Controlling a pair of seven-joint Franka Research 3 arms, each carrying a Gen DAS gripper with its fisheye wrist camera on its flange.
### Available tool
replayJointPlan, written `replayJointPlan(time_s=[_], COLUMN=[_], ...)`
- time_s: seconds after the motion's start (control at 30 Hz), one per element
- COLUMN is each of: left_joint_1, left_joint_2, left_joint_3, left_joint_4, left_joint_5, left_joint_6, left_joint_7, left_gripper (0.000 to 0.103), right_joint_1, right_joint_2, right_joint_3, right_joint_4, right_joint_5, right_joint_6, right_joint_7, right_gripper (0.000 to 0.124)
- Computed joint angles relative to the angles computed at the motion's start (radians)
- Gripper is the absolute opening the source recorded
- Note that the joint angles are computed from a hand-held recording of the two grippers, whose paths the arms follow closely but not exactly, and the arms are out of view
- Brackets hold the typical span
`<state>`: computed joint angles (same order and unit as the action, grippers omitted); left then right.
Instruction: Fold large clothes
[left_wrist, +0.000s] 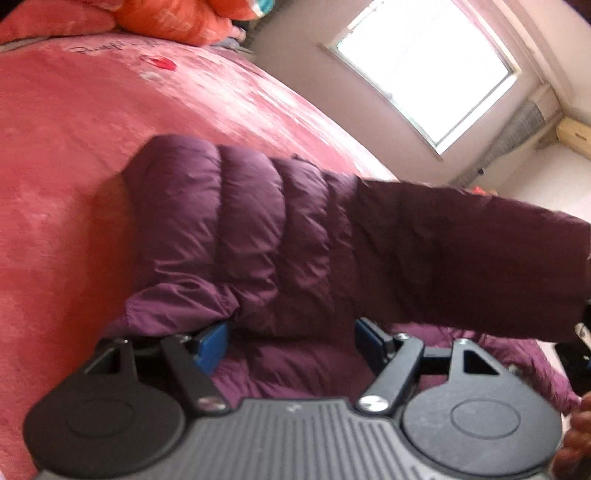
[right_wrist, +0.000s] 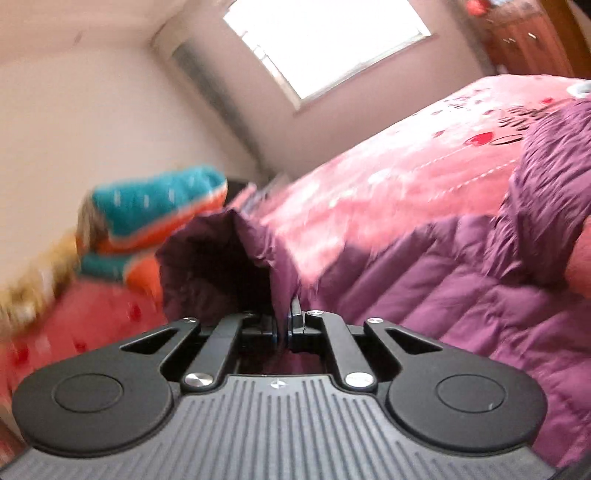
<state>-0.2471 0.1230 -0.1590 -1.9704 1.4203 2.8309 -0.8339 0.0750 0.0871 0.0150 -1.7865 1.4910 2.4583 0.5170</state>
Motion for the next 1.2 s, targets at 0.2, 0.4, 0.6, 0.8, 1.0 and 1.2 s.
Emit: replayJointPlan(time_s=[0.2, 0.4, 0.6, 0.8, 1.0, 1.2], left_joint_1=[-0.001, -0.001, -0.019, -0.042, -0.036, -0.027], left_joint_2=[-0.043, -0.052, -0.084, -0.115, -0.077, 0.030], left_joint_3=[-0.011, -0.029, -0.050, -0.084, -0.076, -0.040], left_joint_4=[-0.039, -0.041, -0.055, -0.069, -0.012, 0.113], left_joint_5=[0.048, 0.000, 0.028, 0.071, 0.219, 0.211], left_joint_6=[-0.093, -0.149, -0.259, -0.450, -0.404, -0.248], left_joint_7=[-0.132, -0.070, -0.048, -0.022, -0.055, 0.079], left_gripper=[0.074, 0.074, 0.071, 0.071, 0.072, 0.072], right_joint_1=[-0.031, 0.024, 0.019, -0.055, -0.108, -0.018], right_joint_2=[0.056, 0.162, 0.168, 0.112, 0.041, 0.111], right_joint_3=[-0.015, -0.010, 0.008, 0.132, 0.187, 0.108], right_joint_4=[0.118, 0.184, 0.123, 0.032, -0.017, 0.030], right_joint_5=[-0.051, -0.530, -0.740, -0.479, 0.037, -0.175], right_joint_6=[0.060, 0.242, 0.358, 0.538, 0.392, 0.307], right_joint_7=[0.193, 0.376, 0.475, 0.125, -0.414, -0.315], right_gripper=[0.005, 0.013, 0.062, 0.069, 0.085, 0.094])
